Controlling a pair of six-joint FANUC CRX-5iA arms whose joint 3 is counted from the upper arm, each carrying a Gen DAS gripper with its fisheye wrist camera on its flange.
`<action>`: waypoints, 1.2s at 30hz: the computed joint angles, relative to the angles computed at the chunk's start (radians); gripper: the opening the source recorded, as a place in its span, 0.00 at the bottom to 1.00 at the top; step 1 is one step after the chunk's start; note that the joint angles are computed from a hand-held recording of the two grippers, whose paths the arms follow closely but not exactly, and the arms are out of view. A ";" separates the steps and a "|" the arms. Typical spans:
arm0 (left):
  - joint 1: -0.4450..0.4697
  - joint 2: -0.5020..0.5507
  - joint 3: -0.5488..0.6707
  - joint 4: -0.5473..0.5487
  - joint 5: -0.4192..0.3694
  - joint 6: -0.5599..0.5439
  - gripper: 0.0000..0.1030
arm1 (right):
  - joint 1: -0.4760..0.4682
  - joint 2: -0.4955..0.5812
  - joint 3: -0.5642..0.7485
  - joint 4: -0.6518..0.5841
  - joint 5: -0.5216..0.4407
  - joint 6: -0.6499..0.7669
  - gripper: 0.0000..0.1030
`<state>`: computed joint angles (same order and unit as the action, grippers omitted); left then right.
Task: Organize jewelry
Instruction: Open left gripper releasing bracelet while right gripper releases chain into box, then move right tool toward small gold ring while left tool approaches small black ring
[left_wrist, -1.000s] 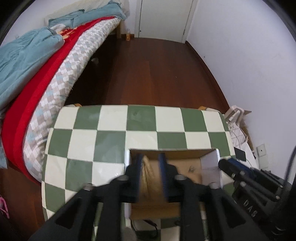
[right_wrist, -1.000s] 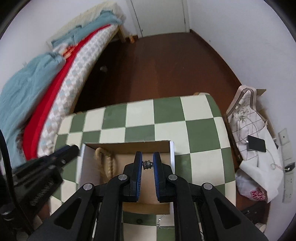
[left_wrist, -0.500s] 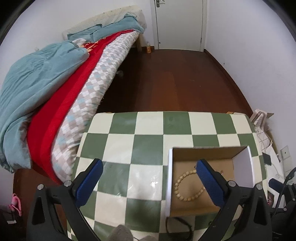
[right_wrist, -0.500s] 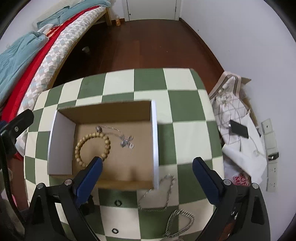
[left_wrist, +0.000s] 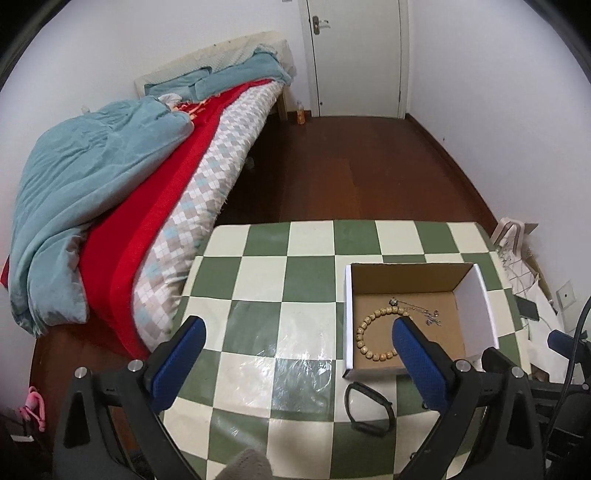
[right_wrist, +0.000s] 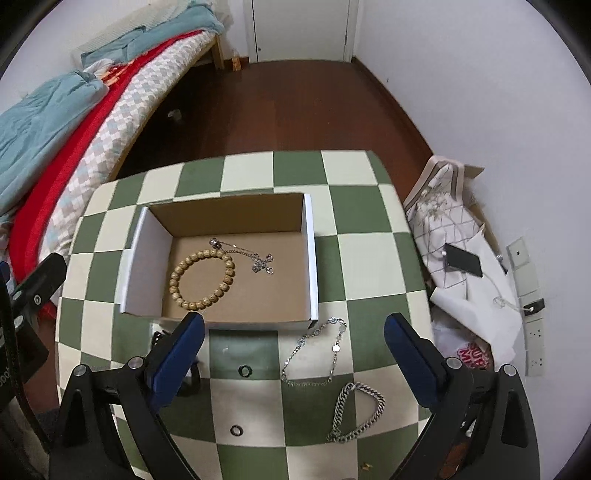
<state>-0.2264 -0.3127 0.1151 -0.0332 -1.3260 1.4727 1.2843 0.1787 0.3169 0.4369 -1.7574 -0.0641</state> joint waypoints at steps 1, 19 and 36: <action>0.009 -0.012 -0.002 0.008 -0.001 -0.006 1.00 | 0.015 0.003 0.011 0.018 -0.015 -0.007 0.96; 0.196 -0.199 -0.074 0.144 -0.107 -0.143 1.00 | 0.261 0.008 0.093 0.224 -0.203 -0.203 0.96; -0.111 -0.192 -0.290 -0.033 -0.172 0.015 0.99 | 0.381 -0.290 -0.411 -0.190 0.023 -0.709 0.72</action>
